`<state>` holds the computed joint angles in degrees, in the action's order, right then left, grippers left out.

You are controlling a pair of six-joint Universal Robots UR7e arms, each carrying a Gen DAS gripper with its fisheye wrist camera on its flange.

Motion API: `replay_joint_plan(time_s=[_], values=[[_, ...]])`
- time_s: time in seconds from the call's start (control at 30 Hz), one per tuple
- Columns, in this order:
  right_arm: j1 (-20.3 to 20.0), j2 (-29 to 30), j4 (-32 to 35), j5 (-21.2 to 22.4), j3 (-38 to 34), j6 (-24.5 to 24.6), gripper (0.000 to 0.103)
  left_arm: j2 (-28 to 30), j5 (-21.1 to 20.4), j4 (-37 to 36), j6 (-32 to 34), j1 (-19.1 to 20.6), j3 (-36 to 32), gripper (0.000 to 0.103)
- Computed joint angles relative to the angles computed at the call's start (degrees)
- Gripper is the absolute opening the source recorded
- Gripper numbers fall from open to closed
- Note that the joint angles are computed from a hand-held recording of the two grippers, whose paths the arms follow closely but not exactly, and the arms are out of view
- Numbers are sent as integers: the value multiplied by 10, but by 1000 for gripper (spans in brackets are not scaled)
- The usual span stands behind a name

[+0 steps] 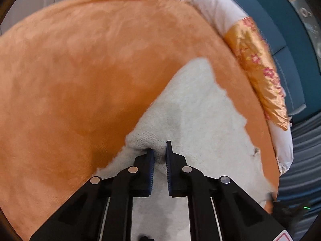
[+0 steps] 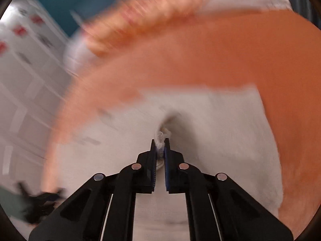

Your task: Fold small clothes

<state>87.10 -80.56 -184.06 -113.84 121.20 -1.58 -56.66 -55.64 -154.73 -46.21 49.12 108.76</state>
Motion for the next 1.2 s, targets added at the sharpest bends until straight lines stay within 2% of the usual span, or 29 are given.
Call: replay_joint_plan(time_s=[0.1, 0.13, 0.2, 0.23, 0.27, 0.37, 0.43, 0.5, 0.53, 0.6, 0.67, 0.73, 0.77, 0.83, 0.9, 0.97, 1.07, 1.1, 1.13, 1.2], values=[[15, -40, -106, 7, 62, -50, 5, 1, 25, 4, 25, -14, 4, 7], [1, -42, -106, -13, 80, -45, 5, 4, 29, 10, 29, -15, 5, 7], [-39, -32, -38, -42, 82, -10, 5, 16, 34, 40, 19, -14, 0, 7], [-65, -25, -11, -46, 84, 4, 5, 19, 33, 46, 11, -12, 1, 7], [-79, -36, -8, -27, 96, 18, 5, 22, 42, 42, 9, -15, 5, 7], [-63, -74, -61, 17, 120, 28, 5, 26, 63, 55, 23, -24, 1, 8], [-49, -67, -77, -6, 119, 6, 5, 31, 69, 56, 31, -24, 1, 8], [-69, -35, -28, -48, 104, 3, 6, 33, 74, 55, 29, -24, 2, 9], [-77, -36, -29, -39, 109, -2, 6, 33, 78, 55, 28, -26, 5, 9], [-54, -44, -29, -60, 106, 15, 8, 36, 85, 53, 36, -28, 5, 10], [-16, -46, -64, -87, 109, 38, 8, 34, 87, 37, 45, -28, 16, 11], [32, -18, -115, -135, 98, 9, 8, 36, 90, 18, 56, -27, 22, 13], [55, -2, -114, -136, 86, -9, 8, 37, 91, 14, 59, -27, 23, 13], [75, 36, -39, -82, 45, -22, 8, 40, 99, 6, 63, -29, 26, 14], [89, 84, 8, -58, 4, -38, 8, 43, 109, -3, 67, -32, 30, 15], [97, 135, 56, -46, -36, -56, 9, 47, 119, -9, 78, -35, 34, 15], [87, 198, 96, -69, -80, -79, 7, 51, 129, -10, 100, -37, 33, 16], [80, 204, 87, -80, -81, -89, 4, 52, 127, -12, 107, -36, 32, 16], [72, 194, 70, -71, -68, -96, 3, 51, 125, -17, 114, -35, 34, 16], [47, 153, 36, -85, -37, -92, 3, 51, 119, -40, 134, -32, 40, 16]])
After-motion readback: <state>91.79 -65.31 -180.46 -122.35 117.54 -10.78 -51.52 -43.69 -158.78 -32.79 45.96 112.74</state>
